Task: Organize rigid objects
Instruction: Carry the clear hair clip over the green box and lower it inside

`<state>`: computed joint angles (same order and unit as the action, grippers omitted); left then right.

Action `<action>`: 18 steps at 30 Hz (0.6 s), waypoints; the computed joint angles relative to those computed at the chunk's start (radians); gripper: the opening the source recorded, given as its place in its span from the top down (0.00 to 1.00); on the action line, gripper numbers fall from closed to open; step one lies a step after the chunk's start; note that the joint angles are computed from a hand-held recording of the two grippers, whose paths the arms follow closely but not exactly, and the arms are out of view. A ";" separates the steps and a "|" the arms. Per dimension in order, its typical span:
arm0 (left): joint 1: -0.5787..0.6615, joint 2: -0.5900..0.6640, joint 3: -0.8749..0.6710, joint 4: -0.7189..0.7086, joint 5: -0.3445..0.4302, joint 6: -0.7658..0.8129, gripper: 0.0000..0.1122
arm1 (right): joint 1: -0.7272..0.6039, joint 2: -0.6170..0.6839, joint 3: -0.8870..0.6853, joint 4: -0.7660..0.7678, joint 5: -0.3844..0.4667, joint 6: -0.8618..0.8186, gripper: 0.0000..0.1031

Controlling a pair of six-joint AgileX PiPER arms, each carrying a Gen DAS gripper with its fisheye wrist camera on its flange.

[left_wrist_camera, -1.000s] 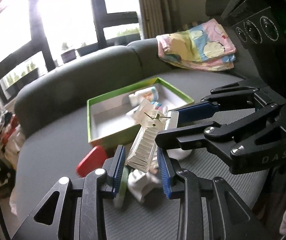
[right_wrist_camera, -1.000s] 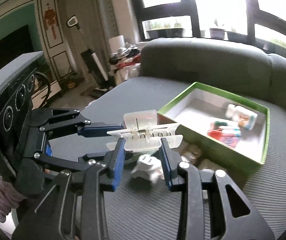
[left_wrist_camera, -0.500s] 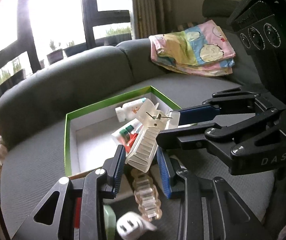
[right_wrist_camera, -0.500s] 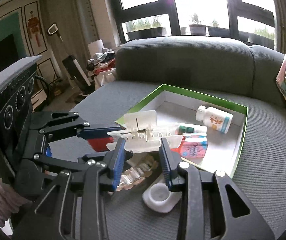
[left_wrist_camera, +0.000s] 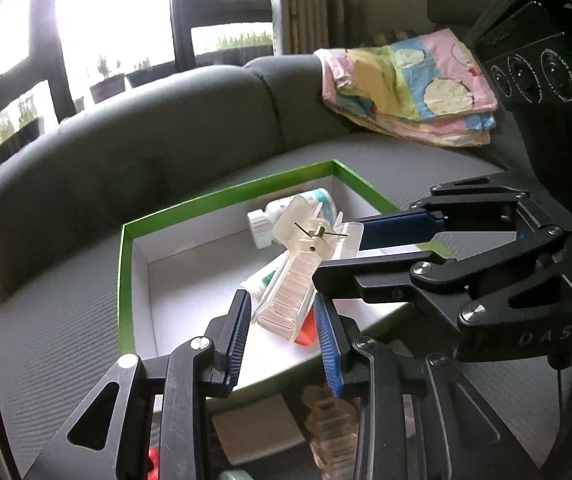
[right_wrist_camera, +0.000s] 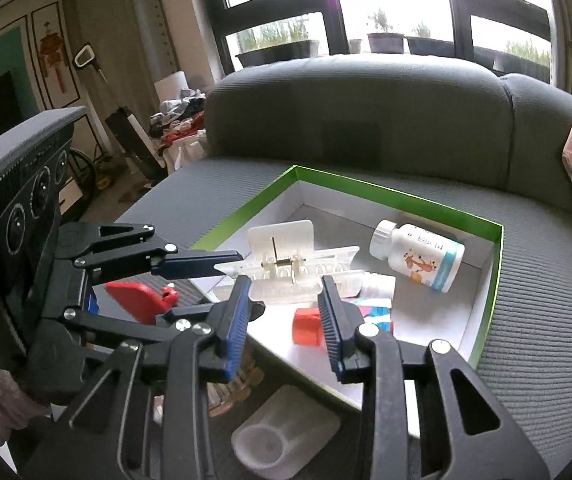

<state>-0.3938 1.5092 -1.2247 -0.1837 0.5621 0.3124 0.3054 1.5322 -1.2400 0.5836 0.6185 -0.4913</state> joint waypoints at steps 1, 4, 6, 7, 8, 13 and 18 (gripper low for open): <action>0.002 0.015 -0.012 -0.001 0.003 0.004 0.70 | 0.001 0.011 -0.007 -0.008 -0.003 0.007 0.68; 0.013 0.059 -0.046 -0.012 0.010 0.021 0.70 | 0.008 0.041 -0.026 -0.053 -0.019 0.035 0.68; 0.024 0.083 -0.064 -0.033 0.016 0.034 0.70 | 0.008 0.062 -0.040 -0.064 -0.024 0.044 0.68; 0.029 0.092 -0.070 -0.042 0.018 0.040 0.70 | 0.005 0.074 -0.048 -0.057 -0.023 0.043 0.68; 0.034 0.100 -0.076 -0.052 0.020 0.046 0.70 | 0.002 0.083 -0.054 -0.051 -0.020 0.039 0.68; 0.061 0.143 -0.105 -0.085 0.038 0.066 0.70 | 0.009 0.127 -0.087 -0.095 -0.020 0.080 0.68; 0.062 0.167 -0.115 -0.074 0.049 0.060 0.70 | 0.004 0.165 -0.106 -0.089 -0.005 0.082 0.68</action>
<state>-0.3318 1.6765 -1.3392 -0.2581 0.6107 0.3724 0.3094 1.6973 -1.3461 0.4949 0.6138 -0.4092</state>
